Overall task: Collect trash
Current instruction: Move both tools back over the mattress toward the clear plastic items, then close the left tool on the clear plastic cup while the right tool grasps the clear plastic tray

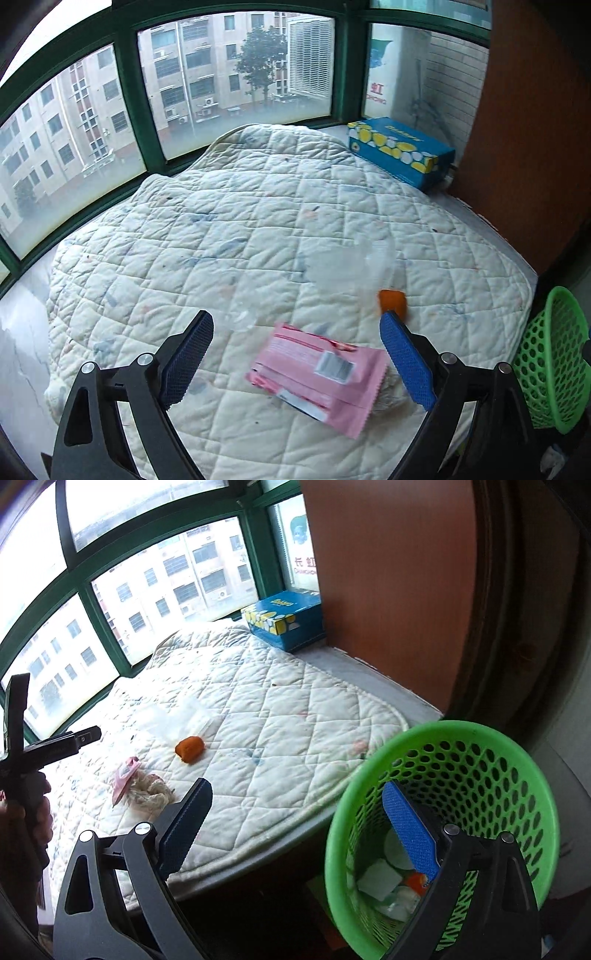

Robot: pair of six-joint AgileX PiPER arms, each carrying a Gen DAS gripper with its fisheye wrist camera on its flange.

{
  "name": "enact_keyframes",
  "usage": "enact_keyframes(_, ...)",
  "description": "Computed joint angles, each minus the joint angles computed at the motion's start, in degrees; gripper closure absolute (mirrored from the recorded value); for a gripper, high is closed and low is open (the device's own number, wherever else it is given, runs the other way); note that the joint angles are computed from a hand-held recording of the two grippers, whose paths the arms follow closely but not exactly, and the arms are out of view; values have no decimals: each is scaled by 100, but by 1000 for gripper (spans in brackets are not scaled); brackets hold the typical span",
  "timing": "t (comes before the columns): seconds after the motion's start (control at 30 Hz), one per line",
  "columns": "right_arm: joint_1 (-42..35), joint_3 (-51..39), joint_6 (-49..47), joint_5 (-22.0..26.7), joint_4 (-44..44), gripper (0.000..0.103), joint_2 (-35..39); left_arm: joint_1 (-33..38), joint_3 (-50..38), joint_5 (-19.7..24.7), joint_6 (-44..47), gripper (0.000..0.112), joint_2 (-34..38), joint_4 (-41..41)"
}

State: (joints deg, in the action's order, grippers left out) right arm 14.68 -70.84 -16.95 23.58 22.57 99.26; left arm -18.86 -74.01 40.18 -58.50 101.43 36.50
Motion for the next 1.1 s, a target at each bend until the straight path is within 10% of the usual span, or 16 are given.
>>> enact_keyframes(1.1,1406,-5975,773,2731,-577,11,3955,1723,-475,-969,2157,25,1268,-1709)
